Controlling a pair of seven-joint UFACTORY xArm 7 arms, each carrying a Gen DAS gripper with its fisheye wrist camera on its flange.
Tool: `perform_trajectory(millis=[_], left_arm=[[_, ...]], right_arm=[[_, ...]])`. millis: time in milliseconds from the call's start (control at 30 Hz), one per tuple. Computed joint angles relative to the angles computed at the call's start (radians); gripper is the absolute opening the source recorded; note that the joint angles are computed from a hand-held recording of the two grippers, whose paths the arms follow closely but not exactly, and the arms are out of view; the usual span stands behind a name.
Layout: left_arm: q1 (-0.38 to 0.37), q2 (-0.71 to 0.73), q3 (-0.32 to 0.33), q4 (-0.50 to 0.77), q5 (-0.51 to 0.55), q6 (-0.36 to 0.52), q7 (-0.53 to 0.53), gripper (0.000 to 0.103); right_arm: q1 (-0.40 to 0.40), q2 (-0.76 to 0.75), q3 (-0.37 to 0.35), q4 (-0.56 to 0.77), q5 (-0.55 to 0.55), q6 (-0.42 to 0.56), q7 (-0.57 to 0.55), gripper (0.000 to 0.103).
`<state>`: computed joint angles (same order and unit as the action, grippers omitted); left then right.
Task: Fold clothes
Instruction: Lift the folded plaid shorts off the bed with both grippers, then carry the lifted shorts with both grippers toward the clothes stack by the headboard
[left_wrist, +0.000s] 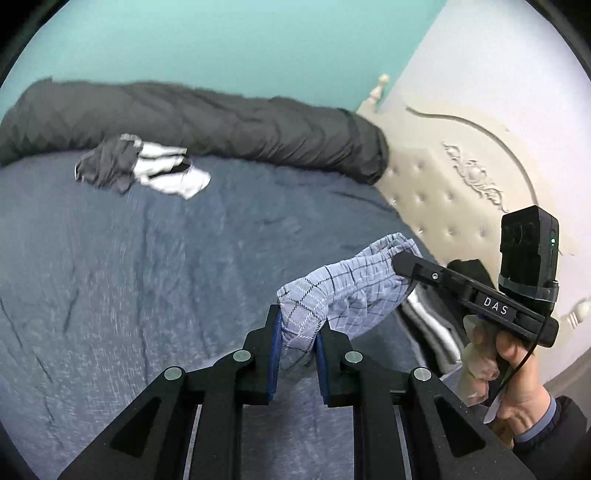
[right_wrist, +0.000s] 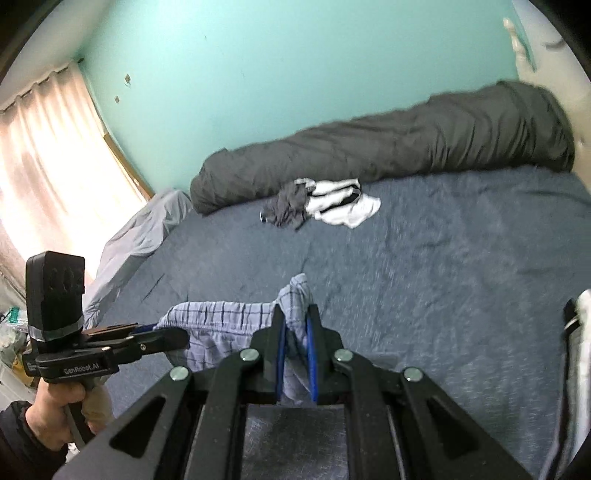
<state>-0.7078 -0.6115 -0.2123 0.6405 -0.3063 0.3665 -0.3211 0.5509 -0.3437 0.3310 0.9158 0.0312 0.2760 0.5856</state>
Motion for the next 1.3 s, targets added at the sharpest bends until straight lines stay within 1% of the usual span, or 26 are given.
perform_trajectory(millis=[67, 200, 400, 600, 800, 1000, 1300], left_arm=[[0.019, -0.009, -0.032, 0.044, 0.025, 0.038, -0.027, 0.018], [0.04, -0.013, -0.08, 0.115, 0.062, 0.088, -0.075, 0.018], [0.043, -0.003, -0.145, 0.206, 0.104, 0.123, -0.135, 0.018], [0.052, 0.036, -0.227, 0.317, 0.168, 0.158, -0.204, 0.018], [0.06, 0.095, -0.299, 0.434, 0.24, 0.19, -0.266, 0.018], [0.064, 0.166, -0.367, 0.543, 0.315, 0.211, -0.327, 0.018], [0.047, 0.32, -0.466, 0.722, 0.477, 0.246, -0.431, 0.018]], right_arm=[[-0.008, -0.057, 0.005, 0.0, -0.009, 0.043, 0.013, 0.009], [-0.02, -0.149, 0.01, 0.009, -0.018, 0.116, 0.022, 0.009], [-0.039, -0.29, 0.016, 0.014, -0.016, 0.233, 0.025, 0.009], [-0.055, -0.439, 0.002, 0.003, 0.005, 0.348, -0.001, 0.009], [-0.081, -0.575, -0.02, 0.002, 0.031, 0.458, -0.043, 0.009], [-0.122, -0.684, -0.033, 0.028, 0.052, 0.573, -0.083, 0.009], [-0.191, -0.828, -0.082, 0.056, 0.08, 0.724, -0.156, 0.009]])
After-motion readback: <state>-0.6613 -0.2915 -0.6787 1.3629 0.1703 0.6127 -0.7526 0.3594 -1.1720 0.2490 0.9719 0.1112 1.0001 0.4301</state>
